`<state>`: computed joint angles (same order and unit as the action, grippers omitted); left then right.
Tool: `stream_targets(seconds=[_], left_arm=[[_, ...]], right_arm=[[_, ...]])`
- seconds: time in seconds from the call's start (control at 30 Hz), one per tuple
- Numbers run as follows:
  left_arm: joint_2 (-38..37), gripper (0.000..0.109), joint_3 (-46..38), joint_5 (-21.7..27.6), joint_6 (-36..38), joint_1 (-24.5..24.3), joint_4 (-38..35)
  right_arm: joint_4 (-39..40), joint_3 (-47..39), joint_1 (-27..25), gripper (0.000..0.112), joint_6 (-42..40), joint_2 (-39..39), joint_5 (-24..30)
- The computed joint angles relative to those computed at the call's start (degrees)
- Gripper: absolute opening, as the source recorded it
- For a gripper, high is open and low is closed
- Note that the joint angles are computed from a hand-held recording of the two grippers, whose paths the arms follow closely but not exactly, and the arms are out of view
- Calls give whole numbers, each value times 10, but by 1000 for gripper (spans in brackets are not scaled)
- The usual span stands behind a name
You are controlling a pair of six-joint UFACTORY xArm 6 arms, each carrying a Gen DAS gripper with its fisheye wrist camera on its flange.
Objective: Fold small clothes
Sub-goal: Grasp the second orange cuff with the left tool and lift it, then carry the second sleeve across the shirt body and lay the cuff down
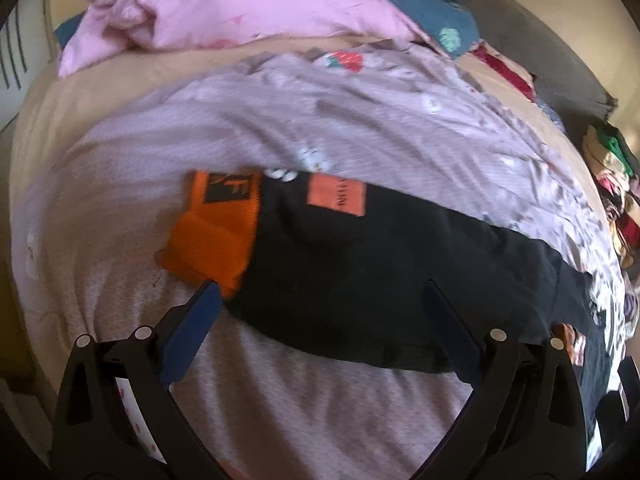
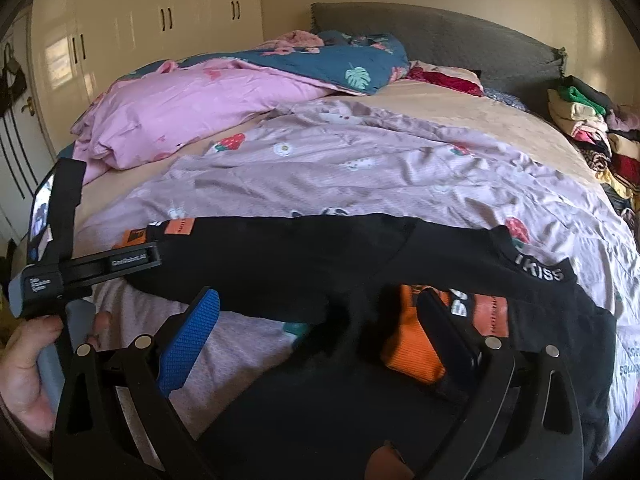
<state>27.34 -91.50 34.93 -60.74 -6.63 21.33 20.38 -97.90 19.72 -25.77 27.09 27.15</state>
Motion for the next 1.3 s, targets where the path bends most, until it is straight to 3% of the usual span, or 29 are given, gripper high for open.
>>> stream_targets(seconds=[0.17, 0.33, 0.4, 0.47, 0.53, 0.57, 0.7, 0.93, 1.03, 1.3], left_arm=[[7, 94, 7, 4, -9, 14, -28], [5, 93, 29, -55, -5, 27, -47], [3, 80, 39, -86, -12, 37, -59], [4, 31, 35, -85, -21, 41, -48], [0, 13, 44, -100, -7, 43, -71], [-3, 9, 48, -110, -3, 42, -74], [-17, 7, 58, -156, -3, 37, -38], [-56, 6, 101, -266, 55, 19, -52], [-62, 5, 99, -283, 63, 9, -44], [-57, 4, 71, -302, 158, -27, -111]], right_arm=[[13, 1, 4, 98, -6, 3, -4], [15, 14, 1, 98, 3, 1, -7], [23, 23, -2, 98, 4, -2, -10], [33, 33, -5, 98, 3, -8, -15], [41, 43, -8, 98, 0, -14, -22], [46, 48, -9, 98, -1, -17, -25], [73, 68, -21, 98, -4, -32, -35], [95, 118, -43, 98, 9, -71, -55], [92, 138, -50, 98, 18, -86, -66], [136, 179, -69, 98, -1, -122, -82]])
